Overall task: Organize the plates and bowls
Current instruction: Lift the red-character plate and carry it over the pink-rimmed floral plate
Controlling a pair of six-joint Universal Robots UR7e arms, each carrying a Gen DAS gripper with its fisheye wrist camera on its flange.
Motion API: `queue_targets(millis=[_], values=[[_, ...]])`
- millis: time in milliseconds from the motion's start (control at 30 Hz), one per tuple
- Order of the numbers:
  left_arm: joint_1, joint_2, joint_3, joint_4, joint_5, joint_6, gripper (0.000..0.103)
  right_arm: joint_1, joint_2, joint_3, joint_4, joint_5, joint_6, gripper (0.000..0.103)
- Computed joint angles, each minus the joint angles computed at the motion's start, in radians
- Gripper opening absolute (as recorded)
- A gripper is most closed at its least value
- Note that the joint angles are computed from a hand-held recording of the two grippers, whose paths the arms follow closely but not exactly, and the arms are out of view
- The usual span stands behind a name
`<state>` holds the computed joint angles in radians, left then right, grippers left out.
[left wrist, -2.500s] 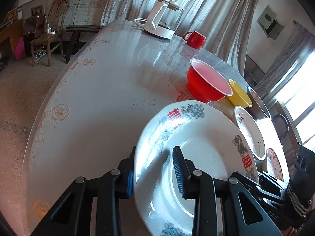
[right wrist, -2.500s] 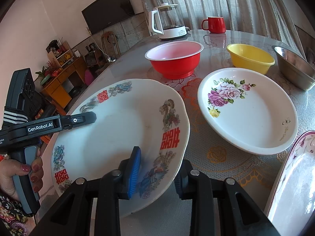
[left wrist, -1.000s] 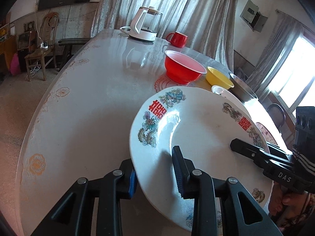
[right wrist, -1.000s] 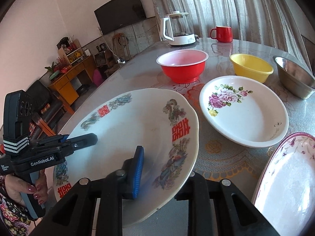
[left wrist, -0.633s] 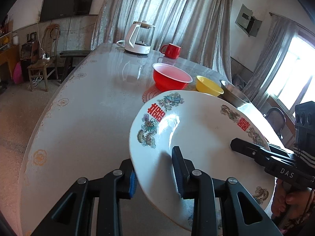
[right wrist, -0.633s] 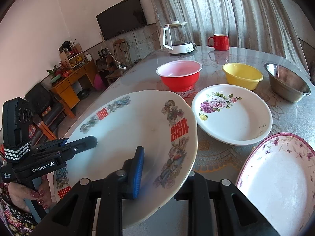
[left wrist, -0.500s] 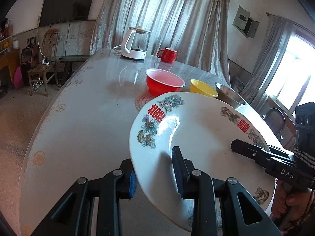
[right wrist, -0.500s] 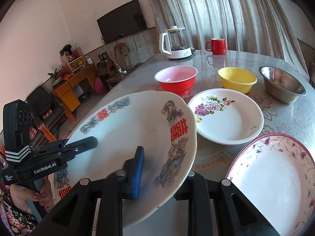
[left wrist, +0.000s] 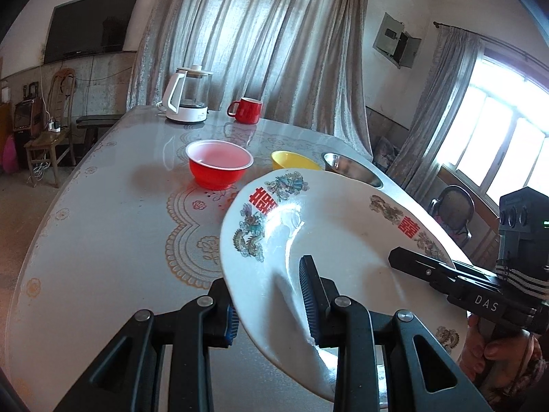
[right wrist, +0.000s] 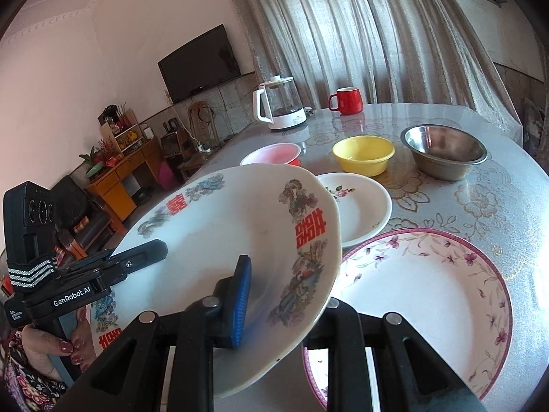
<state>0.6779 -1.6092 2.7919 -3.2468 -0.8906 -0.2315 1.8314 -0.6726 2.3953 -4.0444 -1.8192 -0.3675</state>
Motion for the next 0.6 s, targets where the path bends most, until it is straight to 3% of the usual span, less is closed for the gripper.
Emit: queue_targets(millis=[333, 600], values=[[-0.068, 0.24, -0.012, -0.175, -0.055, -0.069, 0.031, -0.084, -0.074, 0.128, -0.108, 0.018, -0.017, 0.022], [-0.083, 0.43, -0.057, -0.264, -0.111, -0.102, 0.031, -0.194, -0.134, 0.214, -0.18, 0.054, -0.053, 0.022]])
